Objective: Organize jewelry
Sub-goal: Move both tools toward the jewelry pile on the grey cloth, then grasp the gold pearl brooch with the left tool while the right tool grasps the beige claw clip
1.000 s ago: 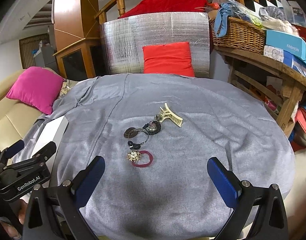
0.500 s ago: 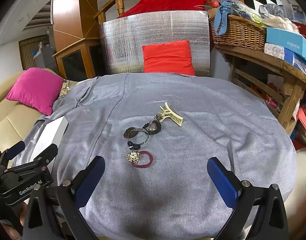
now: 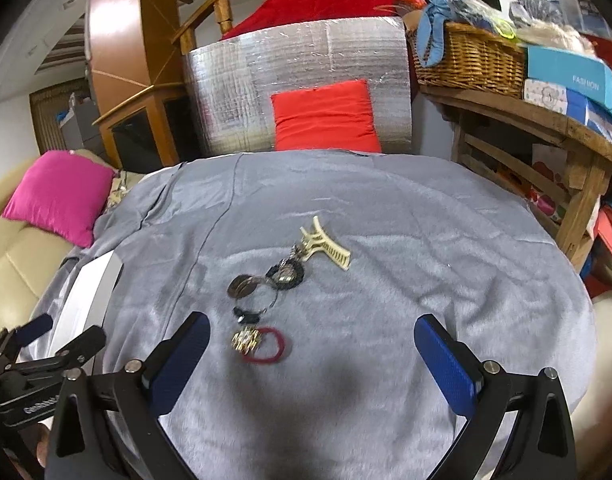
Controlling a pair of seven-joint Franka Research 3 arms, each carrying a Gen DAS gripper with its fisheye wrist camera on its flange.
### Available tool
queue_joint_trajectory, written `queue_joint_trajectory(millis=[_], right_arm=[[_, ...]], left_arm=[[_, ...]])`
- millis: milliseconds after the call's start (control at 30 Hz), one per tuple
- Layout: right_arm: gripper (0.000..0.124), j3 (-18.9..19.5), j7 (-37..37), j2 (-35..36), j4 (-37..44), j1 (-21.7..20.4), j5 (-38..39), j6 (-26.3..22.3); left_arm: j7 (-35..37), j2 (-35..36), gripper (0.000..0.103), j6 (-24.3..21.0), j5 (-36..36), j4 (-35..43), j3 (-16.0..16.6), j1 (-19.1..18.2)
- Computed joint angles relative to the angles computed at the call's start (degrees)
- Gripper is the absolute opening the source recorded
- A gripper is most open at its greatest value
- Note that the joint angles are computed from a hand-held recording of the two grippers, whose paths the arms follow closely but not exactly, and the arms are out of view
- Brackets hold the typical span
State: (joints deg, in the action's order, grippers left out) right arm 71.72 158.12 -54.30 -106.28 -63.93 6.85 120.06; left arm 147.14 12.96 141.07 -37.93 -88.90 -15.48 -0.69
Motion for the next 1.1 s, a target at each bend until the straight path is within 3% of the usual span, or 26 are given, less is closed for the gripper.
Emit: queue_joint_trajectory(millis=[133,300,400,467,567,667,900,1100], right_arm=[[0.103,-1.36,0.50,2.06,-3.78,0.36,-0.29,5.18],[0.103,-1.39,1.48,8.65,-8.46,0.13,-1.52,14.60],[0.103,-1.21,1.25,14.82,-11.55,0.10,-1.48,21.69],[0.100,-1.69,1.72,18.44,-14.29,0.59,-1.23,27.02],[0.097,-3.30,2.41,22.53,-17.52,2.03,-1.49,32.65],[0.092,-6.73,2.73,25.94,-20.77,4.73,-1.44,37.74],[0.087,-12.01,4.07,32.56,-24.01,8.69,-3.72,44.50],[0.087,-12.79,5.82,36.53,-22.72,8.57,-9.97,44.56]], left_arm=[[-4.95,5.29,0.103,-2.16,2.06,7.09,-0.57,-0.68],[-12.19,13.47,0.103,-10.37,3.18,16.49,-2.13,-0.01],[-13.86,15.44,0.103,-7.14,10.19,16.37,-1.22,-2.10],[-15.13,16.45,0.103,-9.03,14.71,17.50,-1.20,-2.91],[-9.54,15.21,0.103,-8.95,14.05,14.84,-3.95,-1.17],[-3.85,13.82,0.103,-11.73,13.12,13.12,-5.17,-0.20],[3.70,12.75,0.103,-15.90,9.89,11.68,-5.69,-1.23],[-0.24,16.64,0.103,-22.01,11.98,17.01,-4.58,-3.86]])
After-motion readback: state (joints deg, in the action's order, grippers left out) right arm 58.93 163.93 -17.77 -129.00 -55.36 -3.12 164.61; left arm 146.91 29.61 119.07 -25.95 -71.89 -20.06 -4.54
